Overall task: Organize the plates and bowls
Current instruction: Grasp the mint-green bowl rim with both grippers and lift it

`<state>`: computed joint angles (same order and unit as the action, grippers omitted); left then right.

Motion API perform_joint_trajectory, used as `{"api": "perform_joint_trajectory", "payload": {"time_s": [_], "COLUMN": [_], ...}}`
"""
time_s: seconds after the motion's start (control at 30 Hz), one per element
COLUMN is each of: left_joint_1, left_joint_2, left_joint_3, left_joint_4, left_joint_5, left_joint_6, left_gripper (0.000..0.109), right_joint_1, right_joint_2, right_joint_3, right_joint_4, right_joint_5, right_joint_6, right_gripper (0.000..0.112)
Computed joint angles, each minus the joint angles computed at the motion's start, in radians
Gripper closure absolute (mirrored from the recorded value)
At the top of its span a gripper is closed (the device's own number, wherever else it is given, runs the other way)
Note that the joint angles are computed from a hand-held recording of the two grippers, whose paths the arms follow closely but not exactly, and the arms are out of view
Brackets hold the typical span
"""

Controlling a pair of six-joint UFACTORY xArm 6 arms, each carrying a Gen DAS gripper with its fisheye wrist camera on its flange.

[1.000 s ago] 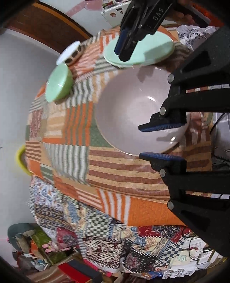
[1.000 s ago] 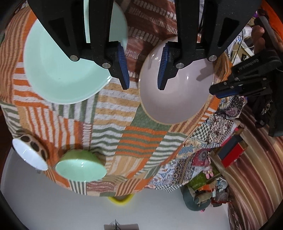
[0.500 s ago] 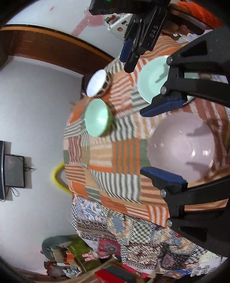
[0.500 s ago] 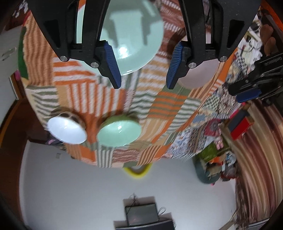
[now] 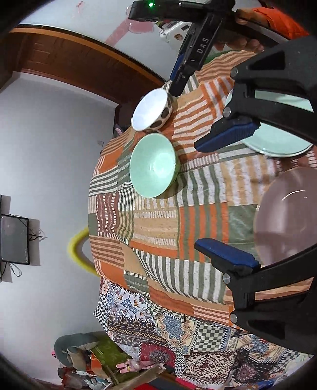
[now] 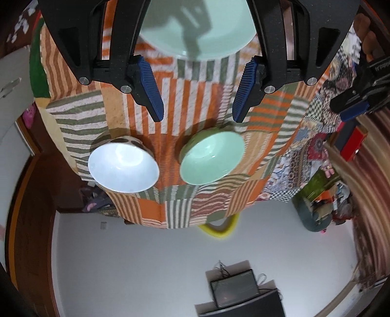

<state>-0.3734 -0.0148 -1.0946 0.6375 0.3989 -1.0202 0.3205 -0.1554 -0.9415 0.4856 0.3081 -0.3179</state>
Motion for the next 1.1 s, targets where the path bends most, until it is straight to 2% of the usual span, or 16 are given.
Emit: {"api": "perform_joint_trajectory", "payload": {"time_s": [0.27, 0.43, 0.57, 0.63, 0.73, 0.9, 1.1], "left_joint_1": [0.047, 0.07, 0.084, 0.088, 0.091, 0.095, 0.096], "left_joint_2": [0.129, 0.187, 0.222, 0.232, 0.243, 0.278, 0.323], "left_joint_3": [-0.086, -0.11, -0.127, -0.134, -0.14, -0.174, -0.216], "left_joint_4": [-0.081, -0.132, -0.166, -0.169, -0.176, -0.217, -0.344], "left_joint_5": [-0.025, -0.043, -0.05, -0.052, -0.061, -0.062, -0.055], "left_joint_6": [0.076, 0.119, 0.153, 0.154, 0.159, 0.187, 0.28], "left_gripper": [0.036, 0.036, 0.036, 0.036, 0.036, 0.036, 0.036], "right_joint_1": [-0.016, -0.017, -0.011, -0.014, -0.009, -0.005, -0.008], "right_joint_2": [0.237, 0.36, 0.421, 0.449, 0.464, 0.432, 0.381], "right_joint_3": [-0.215, -0.337, -0.396, -0.43, -0.441, -0.398, -0.344], "right_joint_4": [-0.025, -0.075, -0.124, -0.121, -0.147, -0.17, -0.036], "right_joint_5": [0.05, 0.107, 0.14, 0.165, 0.156, 0.142, 0.166], "right_joint_6": [0.033, 0.08, 0.113, 0.107, 0.107, 0.044, -0.126], "right_gripper": [0.058, 0.07, 0.076, 0.086, 0.091, 0.092, 0.092]}}
